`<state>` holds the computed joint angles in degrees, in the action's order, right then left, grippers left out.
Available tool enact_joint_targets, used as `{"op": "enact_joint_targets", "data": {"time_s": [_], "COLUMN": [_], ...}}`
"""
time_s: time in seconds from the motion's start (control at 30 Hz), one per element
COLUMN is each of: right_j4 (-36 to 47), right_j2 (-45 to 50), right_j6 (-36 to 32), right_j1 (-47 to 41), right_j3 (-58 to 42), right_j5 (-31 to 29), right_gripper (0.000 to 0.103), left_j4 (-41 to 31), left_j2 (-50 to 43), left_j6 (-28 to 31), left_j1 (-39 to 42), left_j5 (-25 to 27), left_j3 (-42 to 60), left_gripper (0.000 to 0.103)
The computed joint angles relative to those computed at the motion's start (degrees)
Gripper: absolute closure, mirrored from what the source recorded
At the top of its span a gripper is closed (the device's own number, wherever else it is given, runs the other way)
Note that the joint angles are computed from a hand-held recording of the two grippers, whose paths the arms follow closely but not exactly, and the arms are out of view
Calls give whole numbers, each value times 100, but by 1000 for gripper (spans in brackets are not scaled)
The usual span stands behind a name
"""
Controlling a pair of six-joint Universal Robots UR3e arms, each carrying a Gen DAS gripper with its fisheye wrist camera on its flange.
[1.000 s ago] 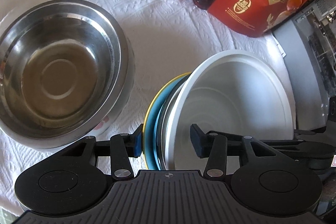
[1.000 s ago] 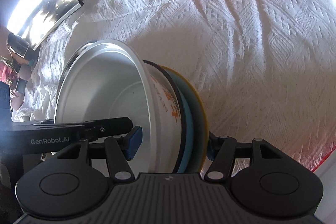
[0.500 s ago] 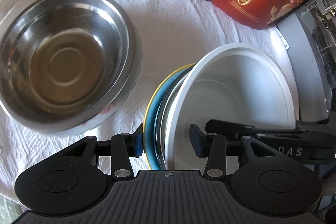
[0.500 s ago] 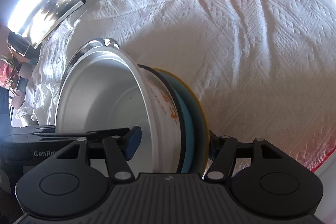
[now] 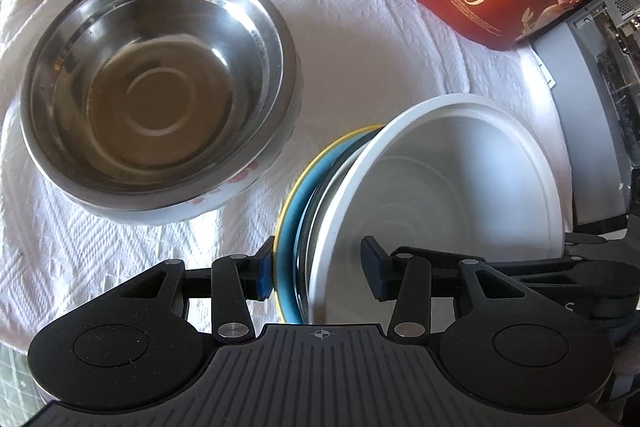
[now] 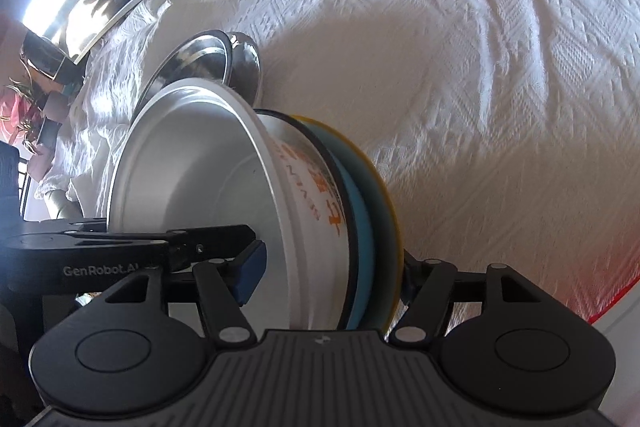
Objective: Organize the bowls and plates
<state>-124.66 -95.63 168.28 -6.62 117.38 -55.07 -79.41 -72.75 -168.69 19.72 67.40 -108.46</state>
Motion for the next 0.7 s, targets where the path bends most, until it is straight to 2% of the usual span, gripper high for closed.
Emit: {"op": "enact_joint_targets", "data": {"time_s": [0.3,0.47,0.7], "right_j4": [-286,-481,-587], "right_j2": [7,13,-194], "right_j6": [76,165,104], "right_j1": [-1,59,-105], "right_j3": [111,115,36], "right_j5": [-35,-190,-219], "right_gripper": [38,38,38], "left_j4": [86,82,-94], "left_j2": [133,261,566], "left_j6": [23,48,180], "left_j1": [71,258,497], "left_j5": [-23,-108,-219], "left_j3": [65,-26,-53], "left_gripper": [61,70,74]}}
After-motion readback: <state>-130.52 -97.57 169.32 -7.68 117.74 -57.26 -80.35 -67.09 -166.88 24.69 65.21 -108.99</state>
